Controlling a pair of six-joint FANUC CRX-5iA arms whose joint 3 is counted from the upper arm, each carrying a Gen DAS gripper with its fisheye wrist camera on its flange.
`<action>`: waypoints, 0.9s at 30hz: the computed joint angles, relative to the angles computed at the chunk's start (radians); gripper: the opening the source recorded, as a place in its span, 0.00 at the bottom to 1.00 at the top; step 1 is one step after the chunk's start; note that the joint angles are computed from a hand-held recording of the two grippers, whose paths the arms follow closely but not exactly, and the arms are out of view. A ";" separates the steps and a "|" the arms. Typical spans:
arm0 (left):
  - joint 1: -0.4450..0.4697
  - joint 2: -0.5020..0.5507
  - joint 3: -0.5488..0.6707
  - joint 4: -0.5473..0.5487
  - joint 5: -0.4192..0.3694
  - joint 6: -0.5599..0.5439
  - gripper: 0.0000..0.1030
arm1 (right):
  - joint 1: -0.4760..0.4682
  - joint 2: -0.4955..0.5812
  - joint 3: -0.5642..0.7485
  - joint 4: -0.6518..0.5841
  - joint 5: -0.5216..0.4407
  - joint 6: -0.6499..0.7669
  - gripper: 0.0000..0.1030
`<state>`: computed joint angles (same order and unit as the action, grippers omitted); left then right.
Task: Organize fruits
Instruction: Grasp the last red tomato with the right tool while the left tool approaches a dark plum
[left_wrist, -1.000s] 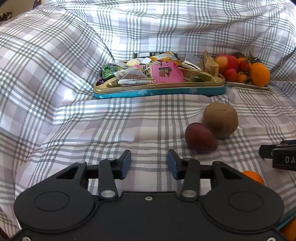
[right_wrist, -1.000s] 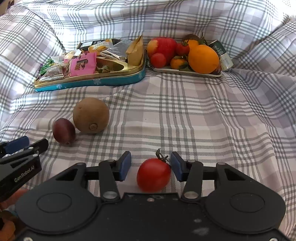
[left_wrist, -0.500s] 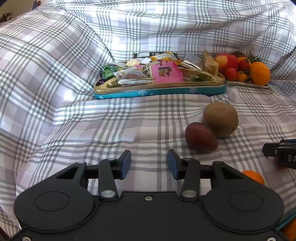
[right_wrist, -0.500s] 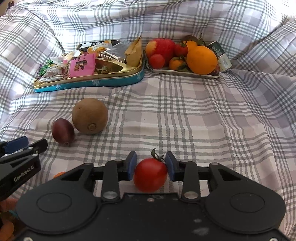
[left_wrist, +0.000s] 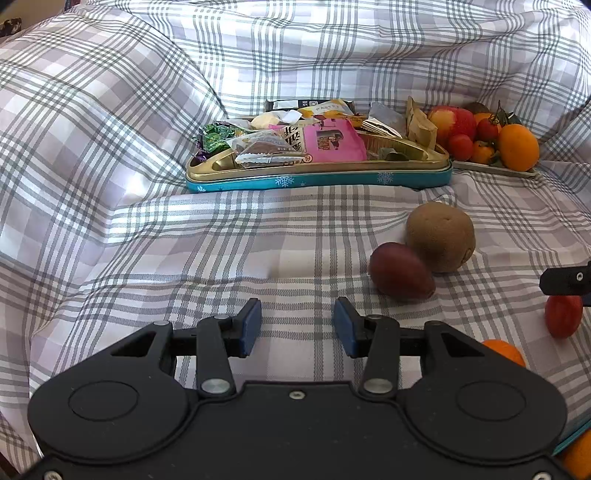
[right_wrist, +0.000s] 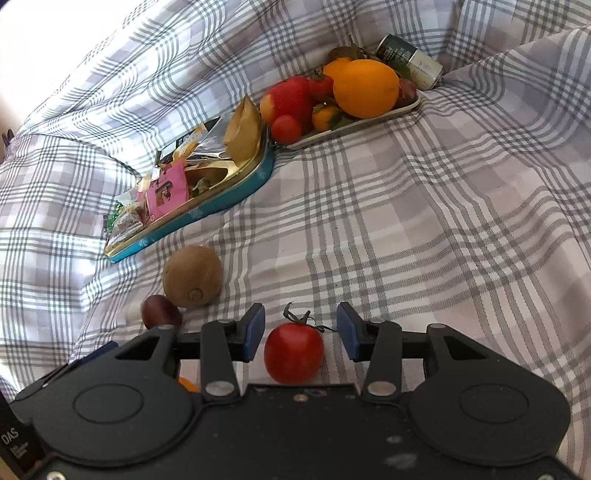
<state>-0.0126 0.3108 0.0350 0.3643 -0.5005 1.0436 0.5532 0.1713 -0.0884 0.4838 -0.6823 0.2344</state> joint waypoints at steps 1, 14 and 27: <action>0.000 0.000 0.000 0.000 0.000 0.000 0.51 | 0.006 0.007 0.009 0.009 -0.017 0.009 0.45; 0.000 -0.001 0.002 -0.004 -0.002 0.001 0.51 | 0.106 0.149 0.154 0.168 -0.308 0.153 0.36; -0.003 0.001 0.016 -0.031 -0.017 0.003 0.51 | 0.116 0.159 0.151 0.207 -0.312 0.041 0.36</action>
<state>-0.0152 0.3120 0.0507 0.3330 -0.5171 1.0462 0.6690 0.3300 0.0627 0.6906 -0.9944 0.2754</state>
